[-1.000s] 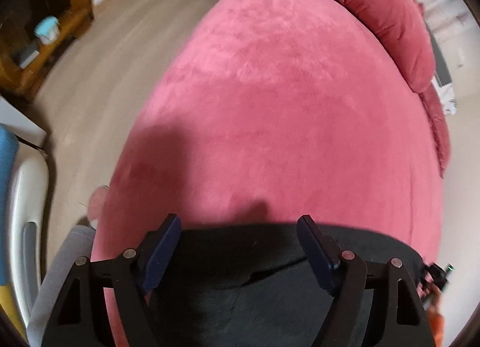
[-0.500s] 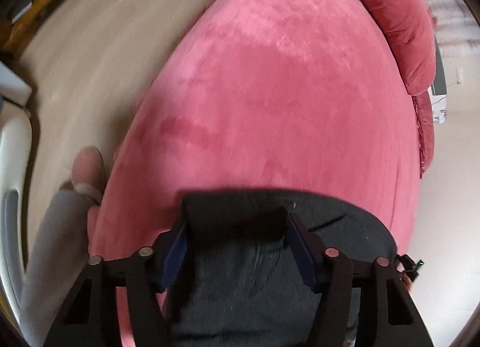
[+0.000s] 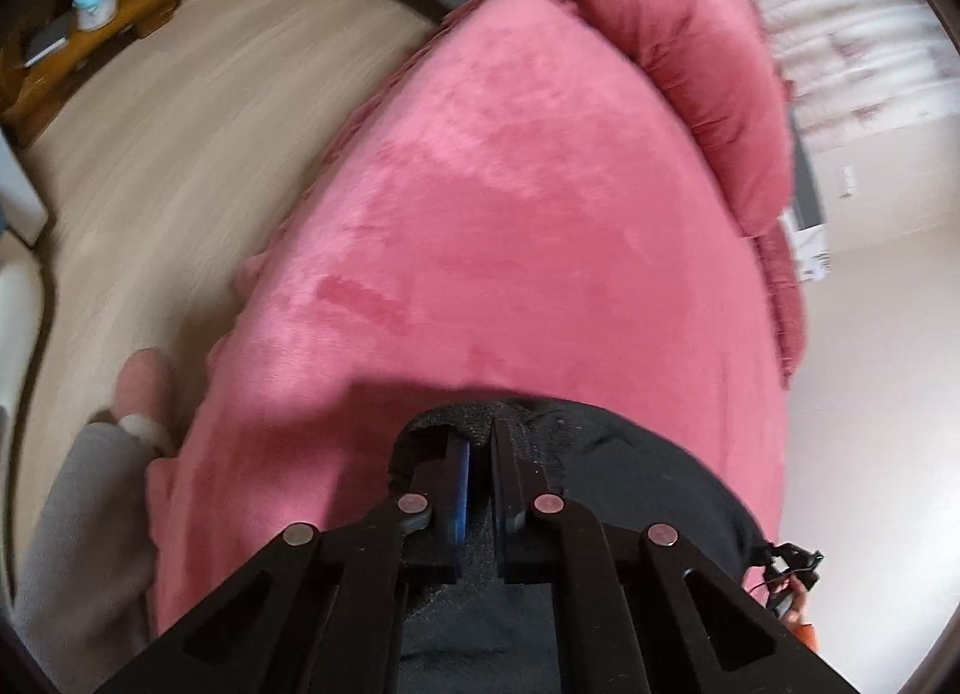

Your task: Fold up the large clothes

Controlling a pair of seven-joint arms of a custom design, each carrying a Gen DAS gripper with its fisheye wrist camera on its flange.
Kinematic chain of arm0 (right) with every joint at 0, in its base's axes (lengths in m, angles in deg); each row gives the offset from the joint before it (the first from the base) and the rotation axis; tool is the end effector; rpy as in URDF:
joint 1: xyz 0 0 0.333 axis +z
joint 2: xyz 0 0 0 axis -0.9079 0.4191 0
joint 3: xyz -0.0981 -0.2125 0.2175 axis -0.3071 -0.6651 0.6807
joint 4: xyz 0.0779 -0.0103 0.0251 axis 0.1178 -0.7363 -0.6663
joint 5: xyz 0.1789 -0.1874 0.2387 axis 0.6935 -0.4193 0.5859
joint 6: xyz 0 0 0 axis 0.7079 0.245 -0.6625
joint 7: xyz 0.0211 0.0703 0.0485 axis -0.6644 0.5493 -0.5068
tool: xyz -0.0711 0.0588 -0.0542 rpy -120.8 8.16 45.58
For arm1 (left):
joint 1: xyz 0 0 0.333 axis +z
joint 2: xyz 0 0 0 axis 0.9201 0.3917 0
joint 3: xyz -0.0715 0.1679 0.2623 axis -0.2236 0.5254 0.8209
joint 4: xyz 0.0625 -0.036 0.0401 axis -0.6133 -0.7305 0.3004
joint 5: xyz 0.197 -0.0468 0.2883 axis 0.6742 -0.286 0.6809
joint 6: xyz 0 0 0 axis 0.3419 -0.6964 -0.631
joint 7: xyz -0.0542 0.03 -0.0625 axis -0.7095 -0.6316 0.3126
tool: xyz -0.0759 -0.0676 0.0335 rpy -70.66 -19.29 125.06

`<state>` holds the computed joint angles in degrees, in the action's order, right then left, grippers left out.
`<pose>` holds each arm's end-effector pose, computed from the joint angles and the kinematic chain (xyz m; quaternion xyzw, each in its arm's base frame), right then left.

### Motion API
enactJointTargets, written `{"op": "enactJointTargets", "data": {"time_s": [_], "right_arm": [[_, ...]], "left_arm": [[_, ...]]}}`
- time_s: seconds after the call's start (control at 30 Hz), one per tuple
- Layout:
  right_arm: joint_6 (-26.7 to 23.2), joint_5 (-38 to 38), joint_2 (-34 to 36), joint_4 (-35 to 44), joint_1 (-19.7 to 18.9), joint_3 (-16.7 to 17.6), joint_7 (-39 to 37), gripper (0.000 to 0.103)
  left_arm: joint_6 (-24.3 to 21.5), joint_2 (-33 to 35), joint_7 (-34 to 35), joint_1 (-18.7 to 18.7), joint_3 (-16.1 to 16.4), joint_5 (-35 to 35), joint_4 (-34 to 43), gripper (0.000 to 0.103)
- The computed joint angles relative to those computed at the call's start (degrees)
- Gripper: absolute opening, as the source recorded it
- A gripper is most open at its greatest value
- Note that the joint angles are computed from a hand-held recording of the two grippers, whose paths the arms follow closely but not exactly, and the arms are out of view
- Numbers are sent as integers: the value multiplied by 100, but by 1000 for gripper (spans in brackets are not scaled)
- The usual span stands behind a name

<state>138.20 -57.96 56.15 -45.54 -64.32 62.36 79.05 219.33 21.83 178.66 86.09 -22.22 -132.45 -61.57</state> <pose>0.6037 -0.0245 0.5058 -0.3406 0.9008 -0.0524 0.2643 0.3980 0.2076 0.4562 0.8531 -0.3903 0.3430 0.0473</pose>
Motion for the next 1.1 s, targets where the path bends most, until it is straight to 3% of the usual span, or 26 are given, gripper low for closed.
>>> {"op": "enactJointTargets", "data": {"time_s": [0.2,0.3,0.67,0.8,0.93,1.1], "right_arm": [[529,1007,-942,-914,-48,55,-819,8],[544,1194,-1358,-1261,10,-14,-943,8],[719,2014,-2827,-2319,314,-417,-1478,8],[670,2024,-3752,-3029,312,-570,-1597,8],[592,1787,-4610,-3863,-19,-673,-1412,8],[652,1708,-5226,-4943,-413,-945,-1101,8]], "left_arm": [[-294,-740,659,-87,295,-933,-471,5],[-467,-1139,850,-104,435,-1221,-743,5],[-1342,-2625,1066,184,1096,-987,-1595,5],[-1741,-3145,1113,500,1396,-683,-1925,5],[-2222,-3501,1046,983,1746,-203,-2257,5],[-2552,-3561,1144,1592,1804,499,-2640,5]]}}
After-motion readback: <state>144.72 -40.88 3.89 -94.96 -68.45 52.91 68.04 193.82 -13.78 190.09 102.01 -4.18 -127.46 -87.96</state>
